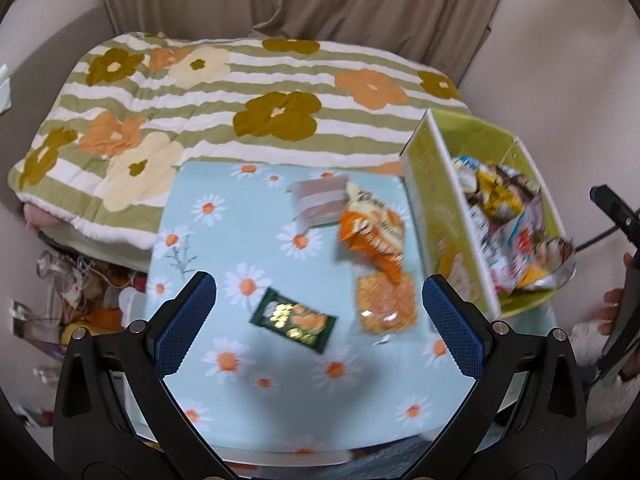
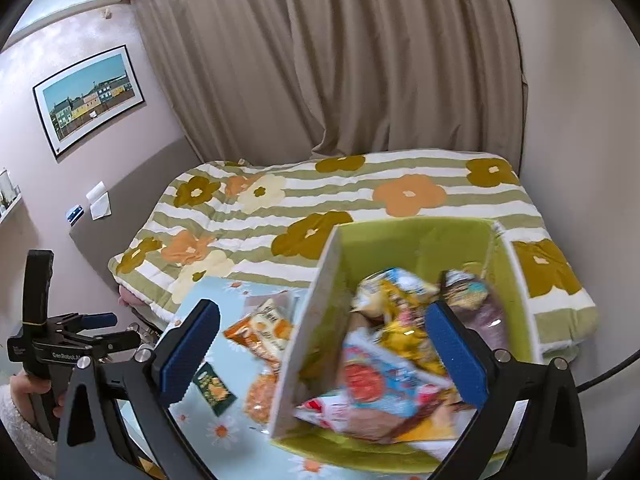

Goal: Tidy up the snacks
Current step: 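Withdraw both tools from the box toward the last snacks on the cloth, then grasp the green cracker packet with the left tool while the right tool grasps the waffle packet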

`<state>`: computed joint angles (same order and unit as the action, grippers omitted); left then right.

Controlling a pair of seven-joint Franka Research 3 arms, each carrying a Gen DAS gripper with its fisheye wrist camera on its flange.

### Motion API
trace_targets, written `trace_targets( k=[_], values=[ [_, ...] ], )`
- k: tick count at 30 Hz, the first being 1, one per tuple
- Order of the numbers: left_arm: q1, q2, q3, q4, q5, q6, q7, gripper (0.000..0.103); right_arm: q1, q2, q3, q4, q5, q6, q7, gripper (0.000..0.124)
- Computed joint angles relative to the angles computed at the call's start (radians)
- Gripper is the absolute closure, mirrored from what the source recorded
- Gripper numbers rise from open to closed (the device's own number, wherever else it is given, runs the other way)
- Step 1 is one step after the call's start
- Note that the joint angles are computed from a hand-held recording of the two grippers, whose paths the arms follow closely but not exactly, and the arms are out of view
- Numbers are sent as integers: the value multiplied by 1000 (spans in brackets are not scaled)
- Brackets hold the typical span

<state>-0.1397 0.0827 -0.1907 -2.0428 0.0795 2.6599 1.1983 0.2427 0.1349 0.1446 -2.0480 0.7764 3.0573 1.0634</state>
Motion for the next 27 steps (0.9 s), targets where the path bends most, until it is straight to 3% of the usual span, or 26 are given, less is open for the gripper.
trace_targets(
  k=[2, 5, 9, 14, 18, 23, 27],
  values=[
    [16, -3, -1, -18, -54, 7, 74, 1, 48, 5, -26, -14, -93, 24, 116, 21],
    [45, -11, -6, -47, -193, 6, 244, 1, 186, 12, -156, -37, -413, 25, 472, 21],
    [72, -4, 1, -62, -312, -12, 438, 1, 330, 39, -291, -24, -713, 2, 819, 21],
    [107, 28, -1, -61, -423, -52, 694, 1, 482, 87, -430, 0, -986, -24, 1188, 21],
    [120, 68, -11, -54, -407, -57, 880, 1, 536, 132, -461, 24, -1101, -63, 1383, 21],
    [136, 147, -41, -20, -364, -45, 1094, 1, 534, 188, -438, 56, -1186, -111, 1518, 21],
    [156, 237, -87, 49, -323, -84, 1316, 1, 533, 226, -436, 63, -1274, -108, 1633, 22]
  ],
)
